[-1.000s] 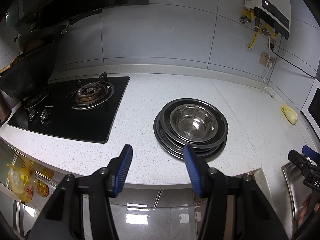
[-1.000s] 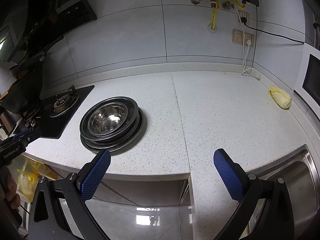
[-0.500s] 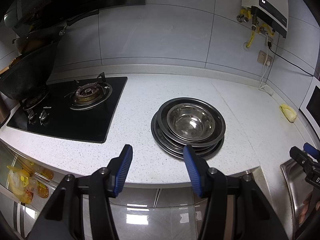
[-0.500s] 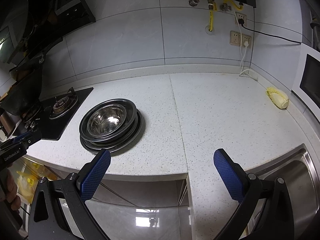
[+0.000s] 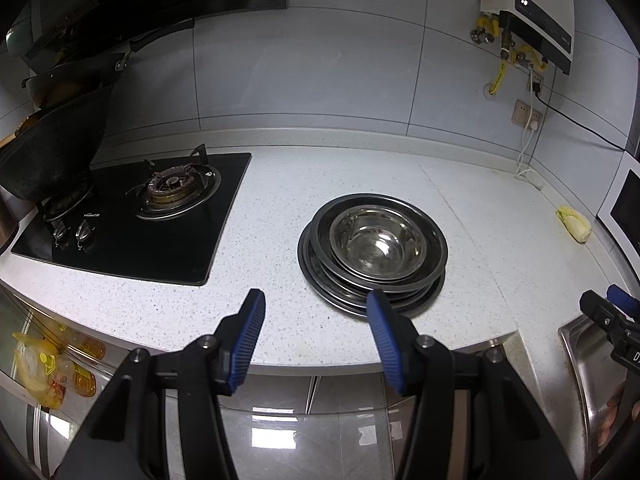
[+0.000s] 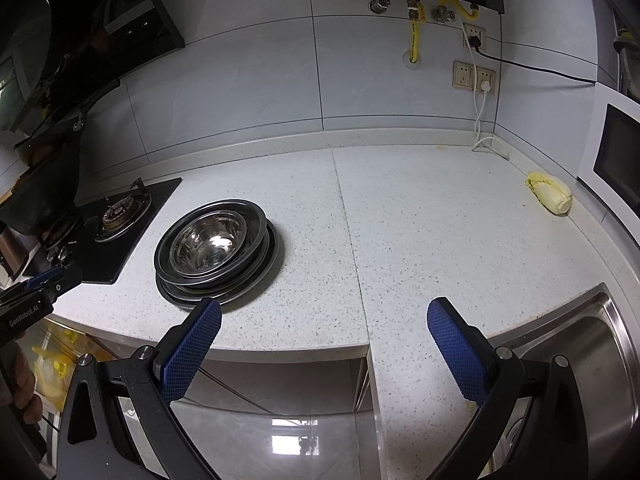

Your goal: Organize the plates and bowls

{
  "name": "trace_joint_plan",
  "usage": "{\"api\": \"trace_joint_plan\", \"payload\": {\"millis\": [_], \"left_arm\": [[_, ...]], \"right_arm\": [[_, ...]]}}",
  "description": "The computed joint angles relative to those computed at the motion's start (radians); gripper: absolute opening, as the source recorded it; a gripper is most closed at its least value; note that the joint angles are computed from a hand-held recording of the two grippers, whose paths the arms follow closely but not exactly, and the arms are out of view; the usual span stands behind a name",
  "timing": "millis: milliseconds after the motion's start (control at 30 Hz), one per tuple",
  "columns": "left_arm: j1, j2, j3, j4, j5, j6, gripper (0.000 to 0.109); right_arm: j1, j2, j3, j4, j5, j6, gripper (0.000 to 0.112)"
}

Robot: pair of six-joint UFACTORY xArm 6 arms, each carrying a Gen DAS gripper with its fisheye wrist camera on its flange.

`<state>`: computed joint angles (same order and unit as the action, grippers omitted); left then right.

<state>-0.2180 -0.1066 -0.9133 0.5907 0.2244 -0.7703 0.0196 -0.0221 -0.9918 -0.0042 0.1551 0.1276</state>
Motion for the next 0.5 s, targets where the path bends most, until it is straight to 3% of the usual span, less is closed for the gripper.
{"api": "trace_joint_plan", "payload": {"millis": [500], "left_arm": [[-0.009, 0.003, -0.001, -0.009, -0.006, 0.006, 0.051]], "right_arm": [[-0.003, -0.005, 0.003, 0.002, 0.005, 0.000, 0.101]]}}
